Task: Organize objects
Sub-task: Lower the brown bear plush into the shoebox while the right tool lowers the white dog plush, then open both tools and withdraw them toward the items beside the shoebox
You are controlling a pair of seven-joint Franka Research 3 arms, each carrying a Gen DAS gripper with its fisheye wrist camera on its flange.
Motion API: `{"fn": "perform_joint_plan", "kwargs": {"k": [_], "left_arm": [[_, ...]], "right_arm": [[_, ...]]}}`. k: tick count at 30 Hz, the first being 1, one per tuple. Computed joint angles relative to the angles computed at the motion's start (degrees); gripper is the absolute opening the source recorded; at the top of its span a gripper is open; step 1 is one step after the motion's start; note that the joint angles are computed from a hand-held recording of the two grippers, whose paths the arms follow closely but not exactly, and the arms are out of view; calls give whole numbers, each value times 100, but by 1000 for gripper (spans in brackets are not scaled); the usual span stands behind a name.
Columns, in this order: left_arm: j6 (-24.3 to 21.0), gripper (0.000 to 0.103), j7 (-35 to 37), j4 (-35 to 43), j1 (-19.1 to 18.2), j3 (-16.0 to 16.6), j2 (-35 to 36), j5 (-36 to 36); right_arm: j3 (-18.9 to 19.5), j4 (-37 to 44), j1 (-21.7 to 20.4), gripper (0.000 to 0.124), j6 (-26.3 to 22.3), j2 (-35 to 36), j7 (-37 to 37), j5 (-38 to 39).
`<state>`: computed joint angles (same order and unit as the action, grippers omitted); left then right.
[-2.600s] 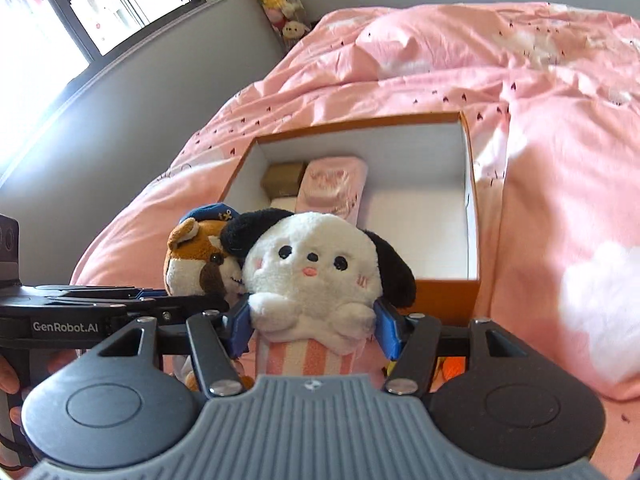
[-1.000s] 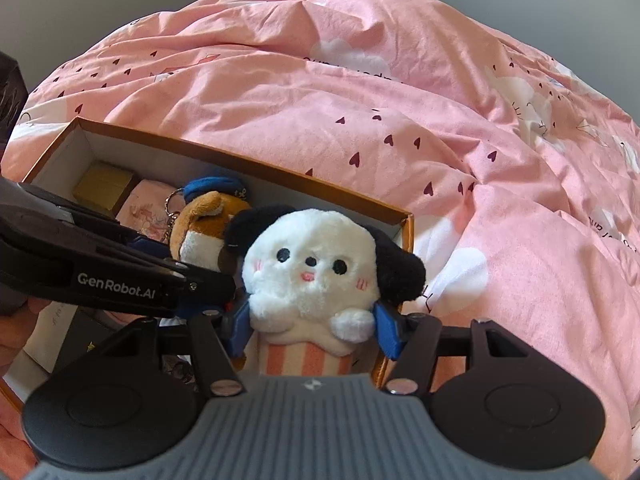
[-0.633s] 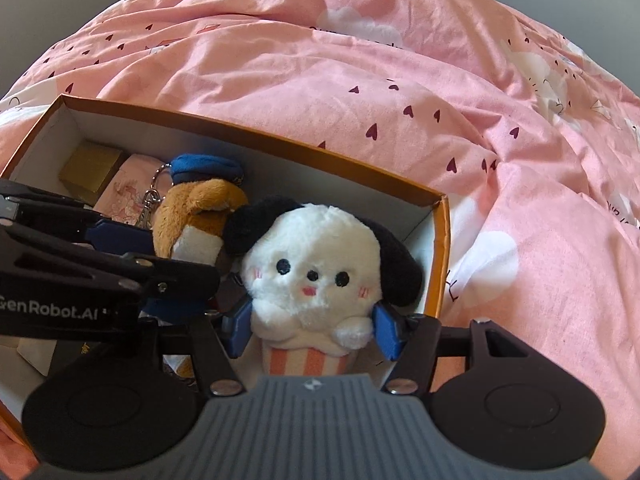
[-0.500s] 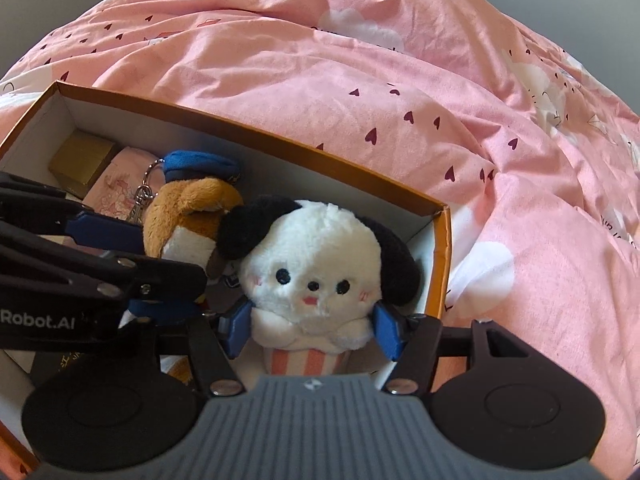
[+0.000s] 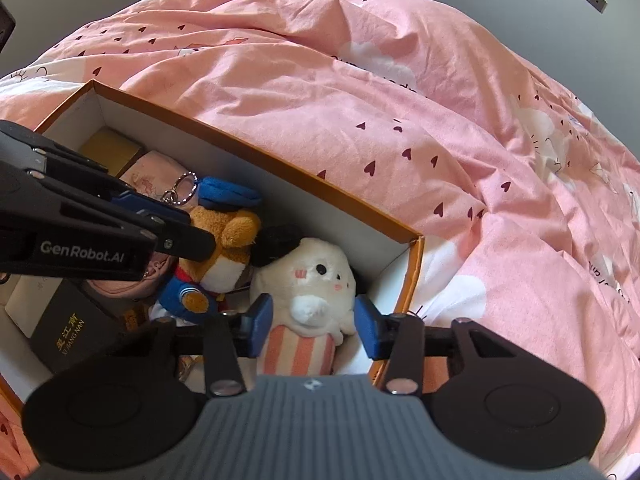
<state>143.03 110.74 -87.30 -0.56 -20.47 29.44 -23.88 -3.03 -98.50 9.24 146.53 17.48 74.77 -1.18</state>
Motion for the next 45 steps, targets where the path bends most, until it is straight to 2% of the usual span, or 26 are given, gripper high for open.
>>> {"fn": "perform_joint_plan", "kwargs": {"k": [6, 8, 18, 23, 27, 28, 32, 33, 34, 36, 41, 45], "left_arm": [[-22, 23, -9, 201, -65, 35, 172, 172], [-30, 23, -18, 241, -97, 52, 207, 271], [353, 23, -237, 61, -194, 46, 187, 594], [721, 25, -392, -322, -187, 32, -78, 602], [1294, 26, -584, -898, -192, 23, -485, 616], [1447, 30, -525, -1064, -127, -61, -603, 519], [1965, 31, -194, -1627, 57, -323, -1066, 140], [2014, 31, -98, -1728, 100, -379, -1179, 12], [2025, 32, 4, -1818, 135, -420, -1285, -123], [2000, 33, 164, -2007, 132, -424, -1532, -376], [2173, 42, 1078, -2664, 84, -448, -2266, -1427], [2035, 45, 2021, -3078, -55, -328, -2848, -2518]], "right_arm": [[47, 211, -76, 23, -149, 232, -121, 253], [4, 226, -35, 21, -58, 303, -30, 204], [26, 394, -42, 20, -166, 475, 270, 485], [-19, 95, 29, 25, 97, 265, 360, 337], [-100, -484, 121, 25, 627, -147, 593, 58], [-106, -639, 131, 26, 756, -266, 643, -2], [-65, -1242, 110, 28, 1213, -768, 776, -119], [-60, -1370, 104, 32, 1314, -876, 837, -165], [-64, -1542, 108, 38, 1447, -1022, 941, -249], [-32, -1826, 74, 41, 1661, -1266, 1074, -340], [160, -2661, -95, 43, 2173, -2012, 1232, -354], [547, -3455, -554, 50, 2885, -2619, 1939, -808]]}}
